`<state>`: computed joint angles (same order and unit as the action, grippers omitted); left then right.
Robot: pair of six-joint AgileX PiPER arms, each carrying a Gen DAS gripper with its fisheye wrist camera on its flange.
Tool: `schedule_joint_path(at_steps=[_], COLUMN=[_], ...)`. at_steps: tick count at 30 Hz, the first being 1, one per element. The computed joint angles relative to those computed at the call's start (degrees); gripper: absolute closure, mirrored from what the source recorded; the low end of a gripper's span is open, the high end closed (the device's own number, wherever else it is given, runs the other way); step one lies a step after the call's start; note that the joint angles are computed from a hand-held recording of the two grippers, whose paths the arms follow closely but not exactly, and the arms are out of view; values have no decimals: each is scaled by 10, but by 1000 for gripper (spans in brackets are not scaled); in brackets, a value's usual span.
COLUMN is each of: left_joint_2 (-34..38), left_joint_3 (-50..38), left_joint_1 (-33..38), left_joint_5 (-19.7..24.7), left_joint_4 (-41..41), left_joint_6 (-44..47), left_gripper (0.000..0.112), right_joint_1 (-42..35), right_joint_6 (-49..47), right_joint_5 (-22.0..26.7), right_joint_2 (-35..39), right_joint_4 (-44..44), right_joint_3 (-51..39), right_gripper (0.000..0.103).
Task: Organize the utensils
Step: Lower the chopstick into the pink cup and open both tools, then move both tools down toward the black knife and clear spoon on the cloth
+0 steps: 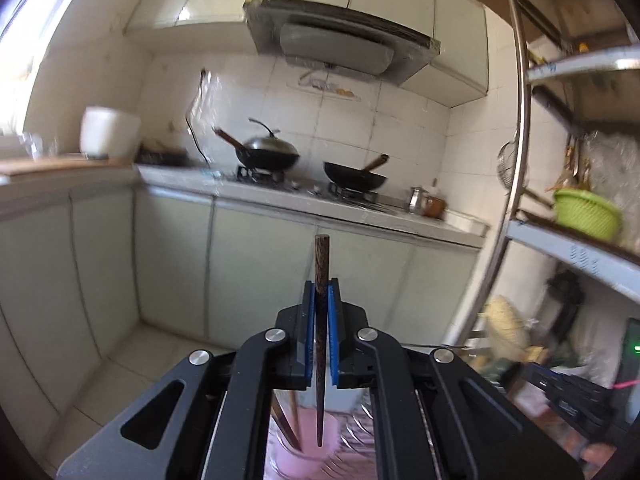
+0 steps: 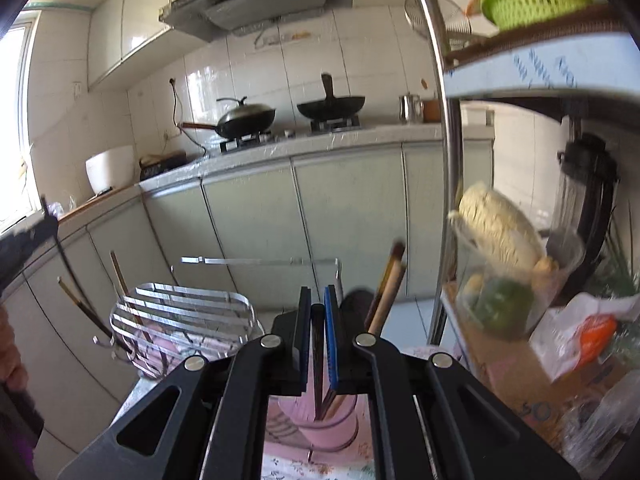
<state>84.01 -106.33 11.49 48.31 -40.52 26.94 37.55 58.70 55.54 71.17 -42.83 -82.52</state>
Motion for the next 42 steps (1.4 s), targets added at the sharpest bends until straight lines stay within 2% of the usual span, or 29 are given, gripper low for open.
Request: schedule_joint_path(at_steps=[3, 12, 14, 18, 22, 27, 34, 42], left_joint_2=[10, 27, 26, 25, 14, -17, -49, -95], left_joint_3=[11, 57, 73, 94, 111, 137, 152, 185], left_joint_1=[-36, -66, -66, -68, -62, -47, -14, 20], left_joint_5=[-26, -34, -37, -40, -46, -62, -36, 10], left_joint_4=[49, 104, 108, 118, 111, 94, 50, 3], left_joint_6=[-19, -41, -39, -29, -17, -8, 10, 44], left_gripper=[107, 107, 107, 106, 94, 80, 79, 79], right_joint_1=[-7, 8, 15, 31, 67, 102, 170, 229], right_joint_6=[1, 37, 52, 83, 113, 138, 200, 244], right_joint_5=[-14, -27, -27, -29, -3, 22, 66, 101], right_joint_2=[-3, -11, -12, -18, -24, -34, -65, -83], right_joint_4=[13, 2, -6, -20, -60, -87, -136, -142], right_joint_3=[15, 46, 53, 66, 73, 80, 110, 140], right_gripper=[97, 95, 88, 65, 59, 58, 58, 58])
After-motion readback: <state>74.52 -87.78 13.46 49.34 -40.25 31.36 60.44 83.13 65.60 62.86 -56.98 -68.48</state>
